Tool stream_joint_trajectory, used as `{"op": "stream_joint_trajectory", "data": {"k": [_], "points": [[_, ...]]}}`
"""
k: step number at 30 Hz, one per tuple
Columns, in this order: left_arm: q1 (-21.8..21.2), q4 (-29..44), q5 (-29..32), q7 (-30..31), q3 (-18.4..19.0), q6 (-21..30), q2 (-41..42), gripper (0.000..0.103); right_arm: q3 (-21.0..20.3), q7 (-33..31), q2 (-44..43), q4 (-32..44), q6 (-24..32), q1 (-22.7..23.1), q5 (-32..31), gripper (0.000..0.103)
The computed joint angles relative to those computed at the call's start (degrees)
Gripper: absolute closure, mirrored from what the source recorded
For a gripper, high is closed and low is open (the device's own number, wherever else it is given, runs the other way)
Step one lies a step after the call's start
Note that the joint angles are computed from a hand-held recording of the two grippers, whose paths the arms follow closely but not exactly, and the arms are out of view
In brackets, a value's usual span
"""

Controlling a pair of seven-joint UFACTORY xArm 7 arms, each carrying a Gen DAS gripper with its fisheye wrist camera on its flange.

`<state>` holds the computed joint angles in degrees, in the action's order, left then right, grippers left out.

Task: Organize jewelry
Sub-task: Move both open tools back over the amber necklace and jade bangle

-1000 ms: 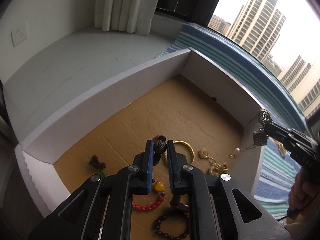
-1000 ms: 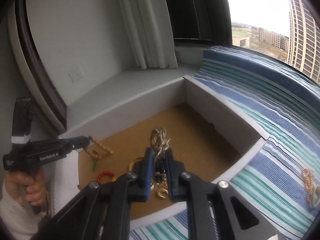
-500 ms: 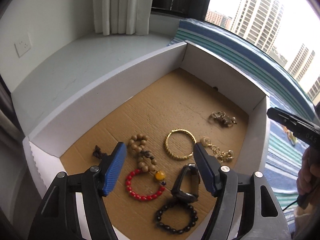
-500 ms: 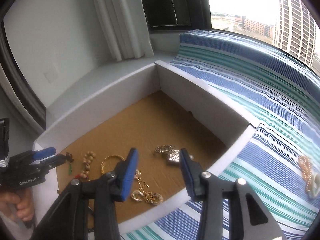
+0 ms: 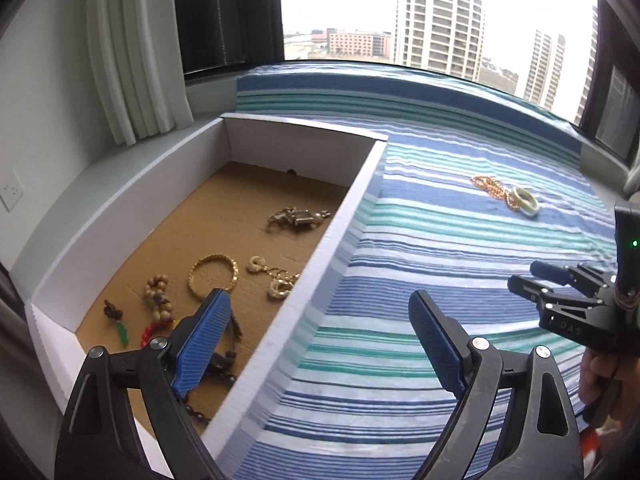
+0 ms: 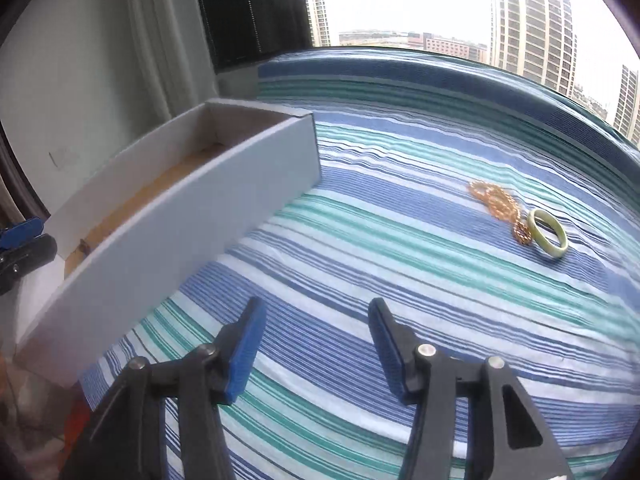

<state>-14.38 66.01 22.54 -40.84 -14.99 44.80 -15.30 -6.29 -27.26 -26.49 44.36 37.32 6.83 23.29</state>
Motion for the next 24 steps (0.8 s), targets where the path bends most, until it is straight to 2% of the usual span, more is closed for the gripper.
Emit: {"op": "stream_joint_trajectory", "data": {"k": [6, 8, 12, 20, 24], "points": [[-3.25, 3.25, -0.14, -1.3, -2.07, -0.6, 4.17, 0.011, -2.99, 1.75, -5.43, -6.85, 0.29, -7.63, -4.9, 0.046], [-4.73, 3.79, -0.52, -1.71, -2.3, -1.37, 5.81, 0.009, -2.87, 2.97, -7.34, -9.44, -1.37, -10.58, -7.55, 0.039], [-7.96, 4.25, -3.15, 0.5, -1.73, -2.36, 10.12, 0.008, -2.63, 6.15, -10.9, -14.53, -4.63, -15.21, -12.08, 0.038], [-14.48, 8.89, -0.55, 1.64, 0.02, -3.95, 20.73, 0.008, -4.85, 9.0, -14.2, -19.94, -5.72, -17.54, -13.77, 0.038], [-16.85, 11.63, 2.07, 1.33, 2.11, -4.81, 24.66, 0.008, -6.22, 7.64, -15.11, -20.86, -6.44, -17.11, -13.55, 0.037]]}}
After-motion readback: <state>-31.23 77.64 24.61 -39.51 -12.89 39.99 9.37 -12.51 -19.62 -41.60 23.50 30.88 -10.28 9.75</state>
